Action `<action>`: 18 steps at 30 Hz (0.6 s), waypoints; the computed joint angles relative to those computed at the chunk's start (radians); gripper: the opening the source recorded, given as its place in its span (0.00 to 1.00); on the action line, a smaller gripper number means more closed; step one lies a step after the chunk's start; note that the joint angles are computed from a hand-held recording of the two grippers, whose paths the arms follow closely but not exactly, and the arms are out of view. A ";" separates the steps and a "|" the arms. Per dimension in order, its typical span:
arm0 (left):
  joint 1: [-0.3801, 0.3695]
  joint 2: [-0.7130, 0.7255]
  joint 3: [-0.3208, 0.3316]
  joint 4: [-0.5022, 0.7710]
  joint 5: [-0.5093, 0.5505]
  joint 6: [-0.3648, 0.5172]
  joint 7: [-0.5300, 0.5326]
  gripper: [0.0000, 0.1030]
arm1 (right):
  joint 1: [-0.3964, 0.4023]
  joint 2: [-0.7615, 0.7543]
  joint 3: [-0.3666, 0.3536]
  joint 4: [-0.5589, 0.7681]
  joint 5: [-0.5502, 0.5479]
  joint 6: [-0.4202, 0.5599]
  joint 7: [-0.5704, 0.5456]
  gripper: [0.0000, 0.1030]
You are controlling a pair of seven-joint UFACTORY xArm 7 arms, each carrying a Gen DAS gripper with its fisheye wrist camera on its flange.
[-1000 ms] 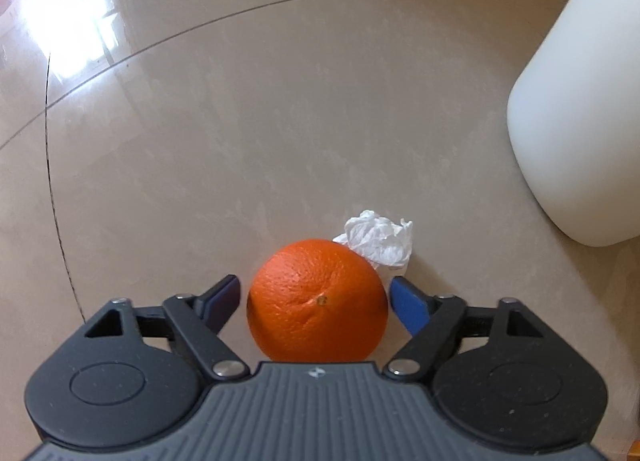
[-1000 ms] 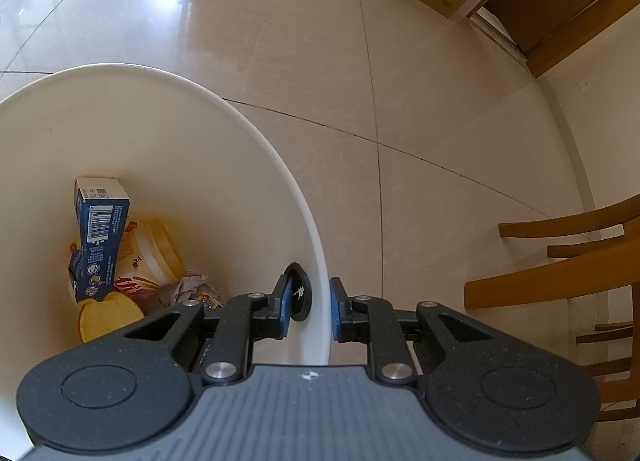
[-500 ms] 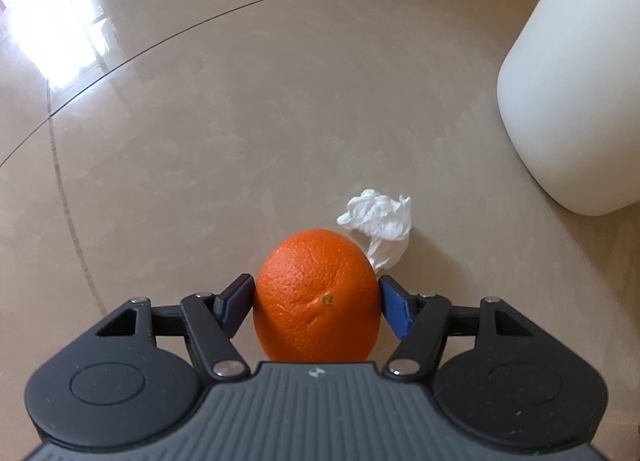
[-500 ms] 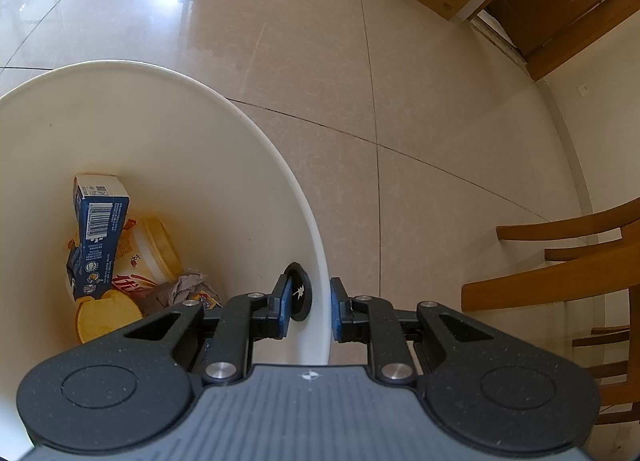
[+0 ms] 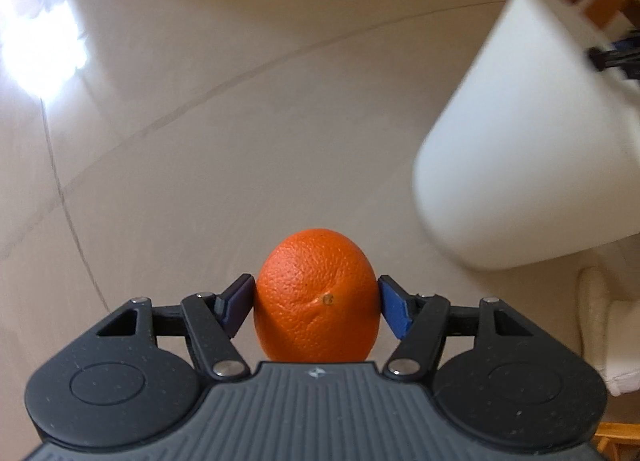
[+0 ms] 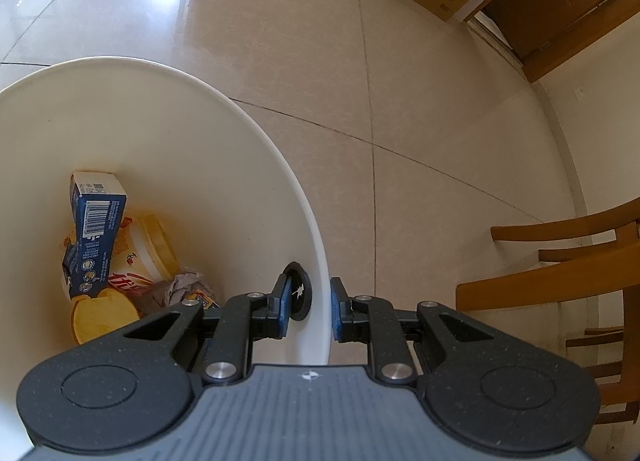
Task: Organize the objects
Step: 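Carry the orange over the bin and release it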
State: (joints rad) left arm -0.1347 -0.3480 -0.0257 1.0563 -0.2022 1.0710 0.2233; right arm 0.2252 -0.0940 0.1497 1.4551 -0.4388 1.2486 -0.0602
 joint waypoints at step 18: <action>-0.143 0.315 -0.123 0.828 0.010 0.351 0.022 0.64 | 0.005 0.032 -0.012 0.054 0.020 0.040 0.007 0.22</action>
